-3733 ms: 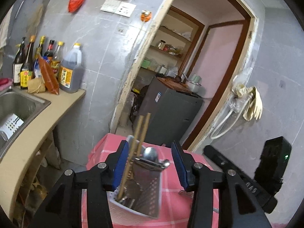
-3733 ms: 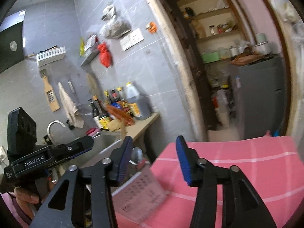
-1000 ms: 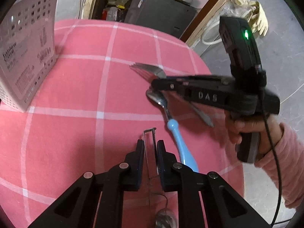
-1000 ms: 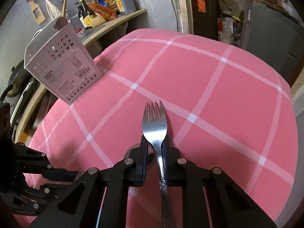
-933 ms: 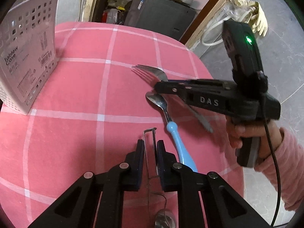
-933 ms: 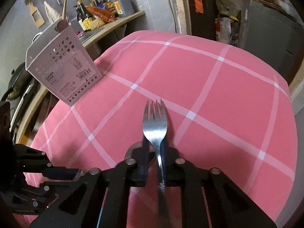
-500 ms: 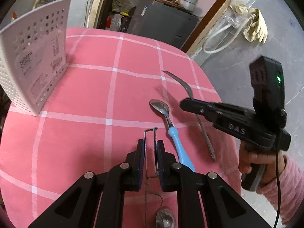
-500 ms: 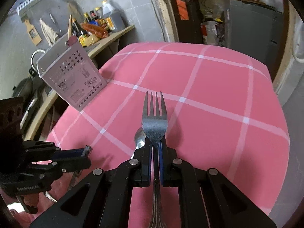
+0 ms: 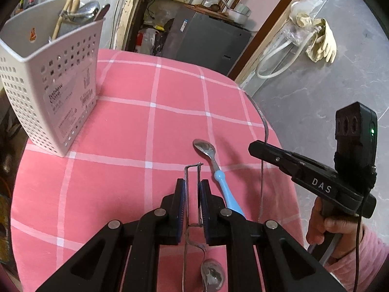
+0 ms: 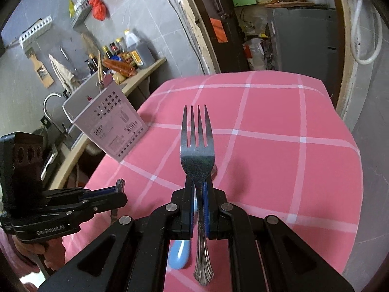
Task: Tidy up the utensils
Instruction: 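Lift the fork with the right gripper and carry it to the white basket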
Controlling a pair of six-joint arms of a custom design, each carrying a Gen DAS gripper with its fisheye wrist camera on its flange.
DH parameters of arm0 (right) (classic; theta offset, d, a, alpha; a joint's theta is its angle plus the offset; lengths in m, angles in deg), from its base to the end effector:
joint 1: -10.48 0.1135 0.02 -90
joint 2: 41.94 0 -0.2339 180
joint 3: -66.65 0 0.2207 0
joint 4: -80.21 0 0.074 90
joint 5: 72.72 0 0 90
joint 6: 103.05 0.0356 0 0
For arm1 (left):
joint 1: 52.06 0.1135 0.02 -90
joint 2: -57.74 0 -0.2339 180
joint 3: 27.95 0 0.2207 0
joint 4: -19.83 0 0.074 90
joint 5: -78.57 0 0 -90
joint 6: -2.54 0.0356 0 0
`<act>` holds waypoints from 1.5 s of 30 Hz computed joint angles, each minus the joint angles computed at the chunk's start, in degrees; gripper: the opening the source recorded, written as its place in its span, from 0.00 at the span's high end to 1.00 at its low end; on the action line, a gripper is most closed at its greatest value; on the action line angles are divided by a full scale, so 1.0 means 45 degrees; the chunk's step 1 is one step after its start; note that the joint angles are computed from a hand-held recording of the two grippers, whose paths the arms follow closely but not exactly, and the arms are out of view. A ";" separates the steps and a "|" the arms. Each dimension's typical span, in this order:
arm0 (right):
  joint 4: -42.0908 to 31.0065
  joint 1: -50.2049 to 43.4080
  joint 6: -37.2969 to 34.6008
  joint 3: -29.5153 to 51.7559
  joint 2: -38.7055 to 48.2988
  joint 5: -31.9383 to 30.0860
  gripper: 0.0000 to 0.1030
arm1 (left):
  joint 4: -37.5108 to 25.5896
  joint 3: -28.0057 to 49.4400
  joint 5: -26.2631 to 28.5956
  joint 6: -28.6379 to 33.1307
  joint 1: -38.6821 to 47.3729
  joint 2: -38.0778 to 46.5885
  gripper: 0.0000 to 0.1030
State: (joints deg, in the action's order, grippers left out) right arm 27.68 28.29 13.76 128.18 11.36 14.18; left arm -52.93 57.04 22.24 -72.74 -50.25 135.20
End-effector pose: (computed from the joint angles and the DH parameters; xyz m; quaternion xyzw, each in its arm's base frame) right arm 0.1680 0.0560 0.2561 0.0618 0.9192 0.1704 0.3497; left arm 0.2319 -0.0124 0.2766 0.1668 0.9220 -0.2504 0.2438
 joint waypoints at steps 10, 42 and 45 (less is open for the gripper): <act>0.0686 0.1980 0.2277 -0.0331 -0.1269 0.2103 0.94 | -0.0573 0.1028 0.0906 0.0787 0.1088 -0.0056 0.89; 0.0378 0.4853 0.1605 0.5158 0.1109 0.6233 0.94 | -0.2879 0.8660 0.3589 0.1235 0.3440 0.2546 0.89; 0.0564 0.4832 0.1255 0.5881 0.1634 0.6212 0.94 | -0.2872 0.9517 0.3808 0.0942 0.3572 0.2909 0.89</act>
State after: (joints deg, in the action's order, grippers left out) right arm 30.22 50.04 19.41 154.64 18.71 42.13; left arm -65.86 99.86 39.37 -68.50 -34.17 148.29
